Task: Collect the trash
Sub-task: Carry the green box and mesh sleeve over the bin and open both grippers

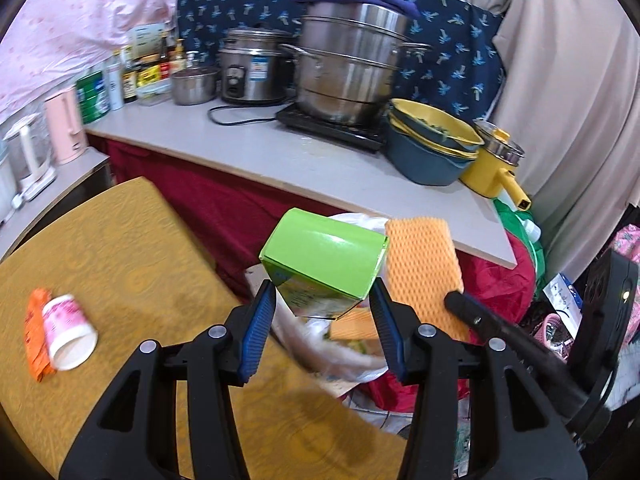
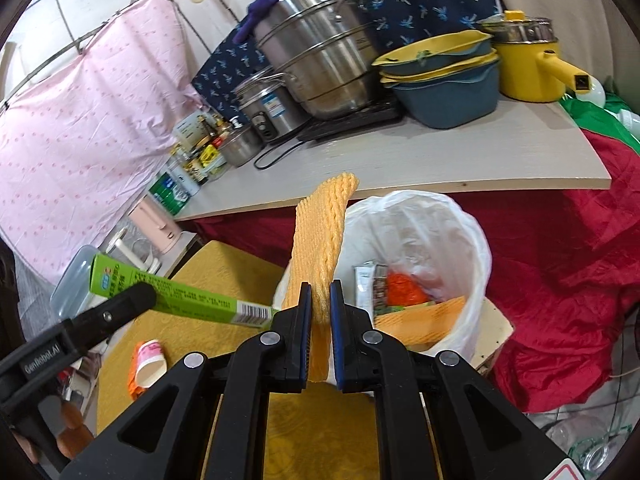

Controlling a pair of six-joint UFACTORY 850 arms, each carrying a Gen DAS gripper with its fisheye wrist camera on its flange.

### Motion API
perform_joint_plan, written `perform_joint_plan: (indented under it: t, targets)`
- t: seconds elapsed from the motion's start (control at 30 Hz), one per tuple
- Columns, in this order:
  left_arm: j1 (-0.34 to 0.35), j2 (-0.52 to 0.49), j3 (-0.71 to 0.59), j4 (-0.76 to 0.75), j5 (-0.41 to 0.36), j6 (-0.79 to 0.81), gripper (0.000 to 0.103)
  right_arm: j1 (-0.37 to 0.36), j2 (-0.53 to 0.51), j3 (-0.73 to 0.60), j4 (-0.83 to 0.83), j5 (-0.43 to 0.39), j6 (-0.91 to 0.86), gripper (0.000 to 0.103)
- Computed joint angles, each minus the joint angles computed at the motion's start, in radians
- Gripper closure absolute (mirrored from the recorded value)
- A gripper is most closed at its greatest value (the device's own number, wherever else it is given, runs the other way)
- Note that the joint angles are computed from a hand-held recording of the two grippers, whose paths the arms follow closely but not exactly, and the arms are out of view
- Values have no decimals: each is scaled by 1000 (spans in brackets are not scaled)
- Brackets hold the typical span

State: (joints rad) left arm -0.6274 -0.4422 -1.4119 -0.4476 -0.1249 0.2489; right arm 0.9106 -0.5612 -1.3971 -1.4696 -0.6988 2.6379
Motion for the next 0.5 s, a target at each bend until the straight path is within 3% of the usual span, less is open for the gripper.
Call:
perform_joint_plan:
  t: [0.17, 0.5]
  targets:
    - [-17, -87, -112, -91, -42, 89, 57, -25, 17, 50, -8, 6, 40, 94]
    - [-30, -240, -293, 64, -137, -84, 56, -80, -2, 77, -24, 62, 76, 94]
